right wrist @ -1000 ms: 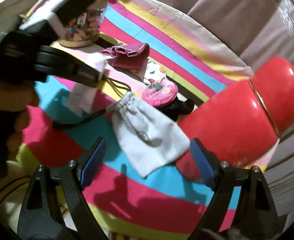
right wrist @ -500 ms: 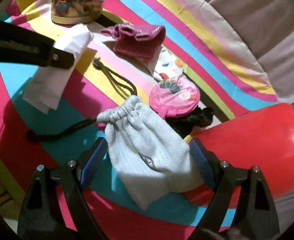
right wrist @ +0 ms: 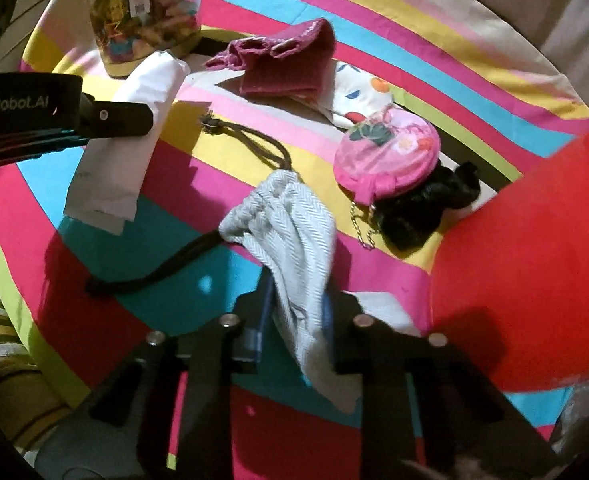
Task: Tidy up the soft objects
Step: 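Grasp the white roll with the left gripper while the right gripper grasps the grey drawstring bag, then carry the white roll and grey bag to the white box and open both grippers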
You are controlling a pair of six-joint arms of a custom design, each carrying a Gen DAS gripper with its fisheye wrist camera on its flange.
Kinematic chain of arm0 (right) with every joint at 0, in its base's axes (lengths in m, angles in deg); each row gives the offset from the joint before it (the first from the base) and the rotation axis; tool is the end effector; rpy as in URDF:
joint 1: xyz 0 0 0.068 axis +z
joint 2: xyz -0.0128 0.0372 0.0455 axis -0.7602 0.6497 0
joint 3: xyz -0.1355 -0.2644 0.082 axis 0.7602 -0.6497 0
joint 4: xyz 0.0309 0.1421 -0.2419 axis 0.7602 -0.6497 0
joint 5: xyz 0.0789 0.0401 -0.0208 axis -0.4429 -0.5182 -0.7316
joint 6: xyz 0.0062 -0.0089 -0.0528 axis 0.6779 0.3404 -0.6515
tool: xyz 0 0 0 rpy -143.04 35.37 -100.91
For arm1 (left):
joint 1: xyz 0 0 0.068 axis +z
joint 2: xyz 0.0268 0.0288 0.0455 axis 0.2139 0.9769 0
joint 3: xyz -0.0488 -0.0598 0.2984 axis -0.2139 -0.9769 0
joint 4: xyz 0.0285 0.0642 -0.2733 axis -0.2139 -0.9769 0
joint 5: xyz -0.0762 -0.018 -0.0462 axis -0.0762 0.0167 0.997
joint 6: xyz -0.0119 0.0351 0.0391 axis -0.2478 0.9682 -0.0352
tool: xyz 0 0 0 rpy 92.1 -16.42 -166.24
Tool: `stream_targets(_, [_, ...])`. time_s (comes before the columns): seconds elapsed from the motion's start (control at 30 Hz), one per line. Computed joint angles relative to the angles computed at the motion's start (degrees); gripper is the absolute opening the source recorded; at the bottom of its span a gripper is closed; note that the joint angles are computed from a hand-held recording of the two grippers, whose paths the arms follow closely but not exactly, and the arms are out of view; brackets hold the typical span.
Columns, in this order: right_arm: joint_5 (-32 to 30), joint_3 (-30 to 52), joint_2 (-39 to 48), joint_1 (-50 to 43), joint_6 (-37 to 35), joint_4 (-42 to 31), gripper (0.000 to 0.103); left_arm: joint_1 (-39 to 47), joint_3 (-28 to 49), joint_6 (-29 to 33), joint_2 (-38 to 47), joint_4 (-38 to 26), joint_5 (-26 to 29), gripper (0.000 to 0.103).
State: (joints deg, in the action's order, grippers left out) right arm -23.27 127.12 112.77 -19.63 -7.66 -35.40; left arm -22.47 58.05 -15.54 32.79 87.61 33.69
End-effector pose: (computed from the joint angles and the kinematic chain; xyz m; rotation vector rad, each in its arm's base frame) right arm 0.3792 0.2220 0.0474 -1.4193 2.2773 0.1295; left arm 0.2808 -0.1741 0.0489 -1.1876 2.1588 -0.1934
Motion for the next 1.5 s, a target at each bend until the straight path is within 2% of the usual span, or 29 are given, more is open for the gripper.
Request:
stream_targets(0.3, [-5.1, -8.1, -7.6, -3.6, 3.1, 2.6, 0.020, -2.3, 0.6, 1.3, -0.8, 0.3, -1.9, 0.032])
stream_targets(0.53, [-6.7, -14.5, -14.3, -8.0, 3.6, 4.5, 0.020, -4.7, 2.3, 1.2, -1.7, -1.6, -3.9, 0.033])
stream_targets(0.93, [-12.5, -20.6, -22.4, -19.0, 2.4, 3.0, 0.020, -10.3, 8.7, 2.0, -2.2, -6.9, -5.1, 0.032])
stream_targets(1.17, [-16.0, -21.9, -25.9, -26.7, 1.0, 0.5, 0.020, -13.9, 15.4, 4.4, -0.6, -9.3, -4.2, 0.033])
stream_targets(1.5, [-19.8, -20.3, -27.5, -39.8, -3.0, -4.2, 0.020, -18.6, 31.2, 12.3, 7.5, -13.5, 0.1, 0.033])
